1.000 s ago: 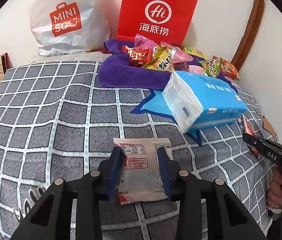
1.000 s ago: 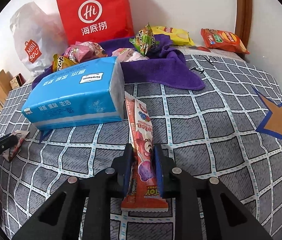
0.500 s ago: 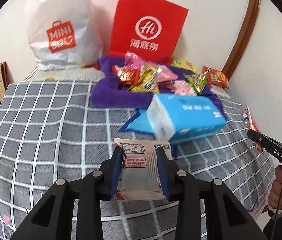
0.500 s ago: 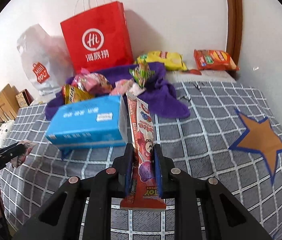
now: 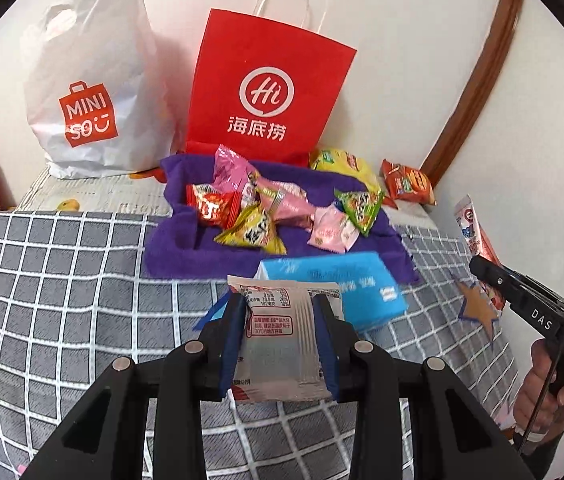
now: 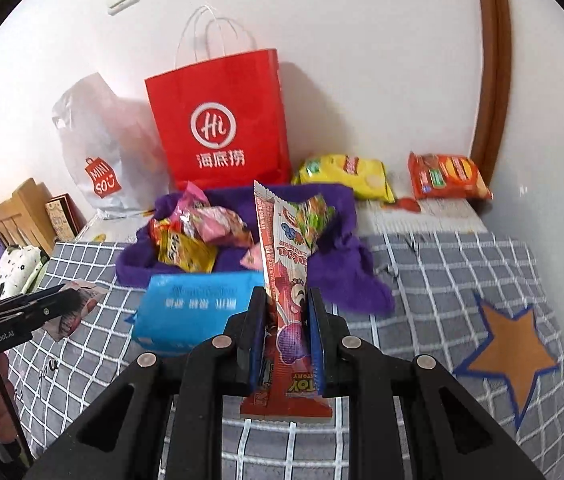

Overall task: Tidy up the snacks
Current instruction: 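Carry pink candy stick in right and white packet in left over the towel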

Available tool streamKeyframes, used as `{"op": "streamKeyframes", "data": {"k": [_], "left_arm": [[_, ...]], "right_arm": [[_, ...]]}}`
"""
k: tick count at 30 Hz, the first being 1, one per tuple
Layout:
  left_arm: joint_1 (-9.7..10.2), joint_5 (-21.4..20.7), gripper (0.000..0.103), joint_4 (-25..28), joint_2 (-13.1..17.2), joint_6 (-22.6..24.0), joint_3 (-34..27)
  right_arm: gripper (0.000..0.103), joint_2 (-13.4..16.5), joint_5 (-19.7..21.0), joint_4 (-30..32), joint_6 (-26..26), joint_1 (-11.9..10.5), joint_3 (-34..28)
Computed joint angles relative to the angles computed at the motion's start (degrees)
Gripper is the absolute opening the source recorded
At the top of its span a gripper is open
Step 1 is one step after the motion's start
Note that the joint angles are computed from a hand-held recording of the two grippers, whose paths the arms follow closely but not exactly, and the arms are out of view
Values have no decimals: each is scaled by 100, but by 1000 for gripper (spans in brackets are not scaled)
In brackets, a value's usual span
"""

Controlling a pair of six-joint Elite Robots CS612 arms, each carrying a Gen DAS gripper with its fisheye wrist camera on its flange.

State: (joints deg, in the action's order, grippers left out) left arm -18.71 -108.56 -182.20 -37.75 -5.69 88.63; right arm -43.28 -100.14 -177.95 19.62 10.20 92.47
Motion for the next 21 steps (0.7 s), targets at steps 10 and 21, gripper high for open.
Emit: {"op": "streamKeyframes", "data": {"k": [10,21], "left_arm": [[-16,10,33,183,26,-109,-428],[-21,159,33,547,143,-213,-1051]], "right_arm": [[20,67,247,83,-155,-114,-445],[20,468,668,665,-193,-212,-1349]]}}
